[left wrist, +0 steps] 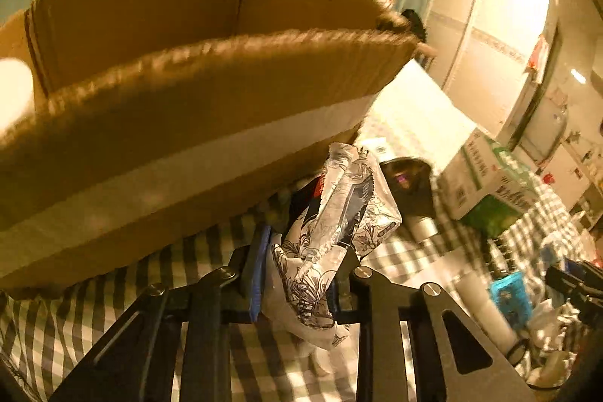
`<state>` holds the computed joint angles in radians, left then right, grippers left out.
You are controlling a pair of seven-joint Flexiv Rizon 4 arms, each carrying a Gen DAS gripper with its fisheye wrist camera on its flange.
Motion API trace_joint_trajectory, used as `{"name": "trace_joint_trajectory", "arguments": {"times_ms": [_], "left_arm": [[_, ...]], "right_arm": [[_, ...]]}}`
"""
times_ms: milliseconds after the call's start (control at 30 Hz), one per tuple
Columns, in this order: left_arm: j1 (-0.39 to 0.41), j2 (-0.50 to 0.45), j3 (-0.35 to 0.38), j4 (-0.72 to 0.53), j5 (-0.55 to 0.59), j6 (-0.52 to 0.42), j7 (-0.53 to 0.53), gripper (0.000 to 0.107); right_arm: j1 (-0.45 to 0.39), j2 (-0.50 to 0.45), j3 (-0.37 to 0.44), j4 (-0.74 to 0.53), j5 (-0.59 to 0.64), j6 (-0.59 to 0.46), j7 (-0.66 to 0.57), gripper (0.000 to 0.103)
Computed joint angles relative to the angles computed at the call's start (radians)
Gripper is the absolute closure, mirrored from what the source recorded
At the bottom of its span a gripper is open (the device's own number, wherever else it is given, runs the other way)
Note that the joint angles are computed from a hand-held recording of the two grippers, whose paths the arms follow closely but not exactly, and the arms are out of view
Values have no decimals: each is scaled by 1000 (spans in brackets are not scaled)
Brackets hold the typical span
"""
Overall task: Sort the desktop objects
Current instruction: 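Grasp the floral tissue pack with the left tool while the right grasps the blue Vinda pack, then carry the floral pack and Vinda pack into the cardboard box and open both tools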
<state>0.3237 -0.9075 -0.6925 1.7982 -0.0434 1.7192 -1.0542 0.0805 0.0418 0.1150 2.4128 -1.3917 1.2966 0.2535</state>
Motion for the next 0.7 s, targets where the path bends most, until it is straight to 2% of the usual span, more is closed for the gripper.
{"name": "trace_joint_trajectory", "arguments": {"times_ms": [100, 167, 367, 400, 500, 633, 700], "left_arm": [[34, 1, -40, 29, 41, 56, 8, 82], [70, -2, -79, 46, 77, 77, 3, 82], [175, -19, -186, 84, 157, 91, -31, 82], [185, -26, -205, 59, 151, 66, -21, 82], [231, -27, -267, 69, 174, 74, -16, 82], [299, -53, -353, 96, 226, 115, -19, 82], [319, -58, -372, 103, 250, 164, -39, 82]], "right_arm": [[14, -9, 7, -26, 5, -10, -18, 52], [13, -26, -4, -52, -40, 15, 11, 52], [30, -60, -6, -111, -105, 50, 28, 52], [32, -63, -7, -120, -114, 55, 31, 52], [38, -77, -12, -160, -166, 74, 60, 52], [49, -96, -13, -220, -216, 88, 69, 52], [57, -109, -12, -254, -236, 90, 69, 52]]}}
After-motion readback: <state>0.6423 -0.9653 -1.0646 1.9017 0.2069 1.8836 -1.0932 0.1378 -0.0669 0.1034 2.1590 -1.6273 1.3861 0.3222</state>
